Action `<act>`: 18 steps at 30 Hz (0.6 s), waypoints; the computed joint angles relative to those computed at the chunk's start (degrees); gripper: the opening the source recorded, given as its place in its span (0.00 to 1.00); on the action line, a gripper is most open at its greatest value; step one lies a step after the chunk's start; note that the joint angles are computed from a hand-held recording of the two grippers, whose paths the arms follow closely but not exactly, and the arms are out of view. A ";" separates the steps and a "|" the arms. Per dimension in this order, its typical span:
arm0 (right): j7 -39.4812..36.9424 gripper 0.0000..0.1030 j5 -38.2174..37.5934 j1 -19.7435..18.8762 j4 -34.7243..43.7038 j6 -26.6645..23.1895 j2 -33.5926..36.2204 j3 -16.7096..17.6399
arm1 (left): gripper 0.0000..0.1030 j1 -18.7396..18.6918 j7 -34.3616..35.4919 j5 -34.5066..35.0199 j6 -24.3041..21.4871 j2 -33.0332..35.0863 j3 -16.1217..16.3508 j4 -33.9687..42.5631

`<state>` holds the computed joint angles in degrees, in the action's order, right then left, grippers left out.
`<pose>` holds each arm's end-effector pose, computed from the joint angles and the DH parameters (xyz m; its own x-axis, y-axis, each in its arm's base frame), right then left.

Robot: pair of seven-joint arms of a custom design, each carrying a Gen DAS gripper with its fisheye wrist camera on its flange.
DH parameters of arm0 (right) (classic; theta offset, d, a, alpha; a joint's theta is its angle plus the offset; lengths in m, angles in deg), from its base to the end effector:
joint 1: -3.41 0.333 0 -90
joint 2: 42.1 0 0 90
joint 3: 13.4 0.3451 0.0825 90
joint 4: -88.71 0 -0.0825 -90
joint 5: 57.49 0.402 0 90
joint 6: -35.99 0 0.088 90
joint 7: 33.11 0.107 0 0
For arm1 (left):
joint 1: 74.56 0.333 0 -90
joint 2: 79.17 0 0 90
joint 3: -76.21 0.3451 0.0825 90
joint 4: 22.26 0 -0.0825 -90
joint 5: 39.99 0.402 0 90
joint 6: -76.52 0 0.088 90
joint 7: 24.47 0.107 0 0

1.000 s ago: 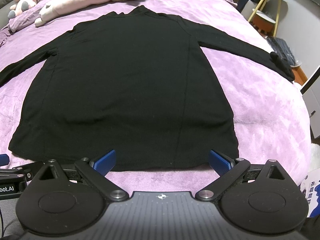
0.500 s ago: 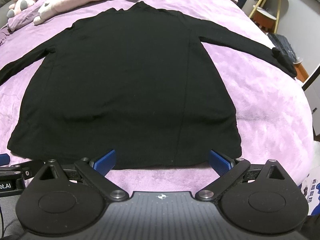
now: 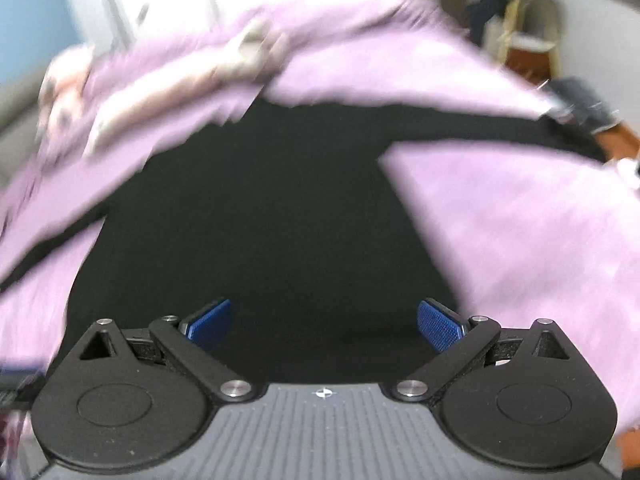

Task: Fold small clothes
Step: 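Grasp the black shirt's sleeve cuff with the right gripper and lift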

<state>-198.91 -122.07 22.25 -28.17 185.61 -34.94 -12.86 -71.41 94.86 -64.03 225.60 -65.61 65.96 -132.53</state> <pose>0.5810 0.2251 0.4397 -0.4742 -0.8556 -0.2074 -0.5192 0.4620 -0.7190 0.6617 -0.0664 0.4351 -0.3381 -0.9281 0.1558 -0.8411 0.2237 -0.4924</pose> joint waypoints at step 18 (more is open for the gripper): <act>45.76 0.41 -23.39 -19.30 -2.83 4.87 3.99 -9.61 | 1.00 -3.02 -18.67 12.80 -3.19 11.24 0.75 13.88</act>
<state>-153.15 -145.46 2.95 -31.00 190.48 -30.95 -22.47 -74.43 76.19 -51.24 222.42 -54.37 66.72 -118.65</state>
